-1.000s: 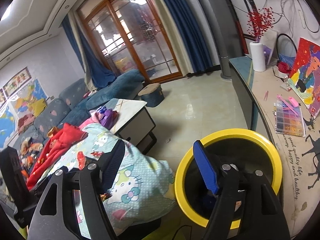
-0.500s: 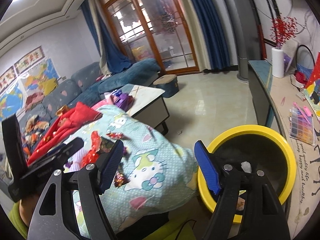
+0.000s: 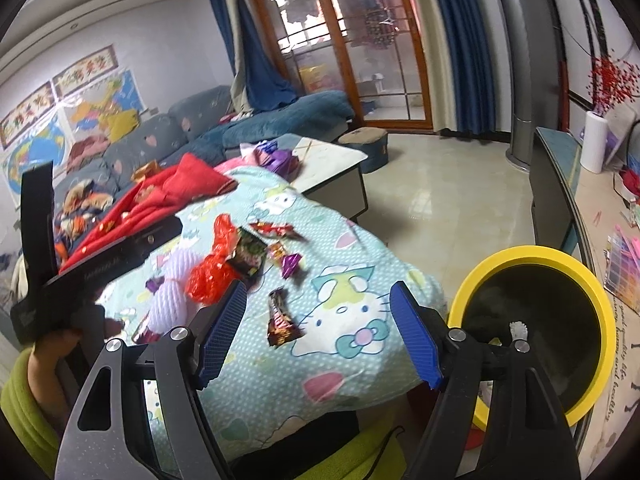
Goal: Collect trash
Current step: 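Move both open tools back over the remaining trash on the bed, then grasp the white mesh foam sleeve with the left tool while the right tool grasps the brown chocolate wrapper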
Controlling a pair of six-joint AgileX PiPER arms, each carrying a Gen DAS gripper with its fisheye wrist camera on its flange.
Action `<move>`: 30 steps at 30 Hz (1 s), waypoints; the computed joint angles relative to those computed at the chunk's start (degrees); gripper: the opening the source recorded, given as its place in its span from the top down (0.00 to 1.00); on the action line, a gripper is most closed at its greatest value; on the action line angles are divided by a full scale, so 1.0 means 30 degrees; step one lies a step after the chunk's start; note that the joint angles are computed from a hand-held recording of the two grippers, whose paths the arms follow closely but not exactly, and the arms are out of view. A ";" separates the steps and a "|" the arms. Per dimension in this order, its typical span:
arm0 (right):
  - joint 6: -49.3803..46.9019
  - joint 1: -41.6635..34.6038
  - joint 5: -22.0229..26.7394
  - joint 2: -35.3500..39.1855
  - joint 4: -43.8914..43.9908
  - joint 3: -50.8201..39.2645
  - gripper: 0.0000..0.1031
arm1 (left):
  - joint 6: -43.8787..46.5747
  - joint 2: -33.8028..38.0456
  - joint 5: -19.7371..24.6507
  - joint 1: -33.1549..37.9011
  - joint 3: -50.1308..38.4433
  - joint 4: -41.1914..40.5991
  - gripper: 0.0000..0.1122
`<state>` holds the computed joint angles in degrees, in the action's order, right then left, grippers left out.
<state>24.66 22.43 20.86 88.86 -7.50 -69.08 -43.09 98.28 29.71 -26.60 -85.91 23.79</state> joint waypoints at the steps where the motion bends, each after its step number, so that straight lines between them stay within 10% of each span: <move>1: -0.0030 0.0154 0.0165 0.0247 -0.0009 -0.0226 0.30 | 0.0061 -0.0034 -0.0056 0.0208 0.0093 -0.0100 0.18; 15: -0.0783 0.1248 0.1563 0.3603 0.0300 -0.2945 0.31 | 0.4758 0.0046 -0.0665 0.3651 0.1136 -0.6190 0.18; 30: -0.3149 0.1114 0.4023 0.8101 0.2120 -0.7055 0.42 | 1.1028 0.1213 0.0318 0.5181 0.0914 -1.3086 0.49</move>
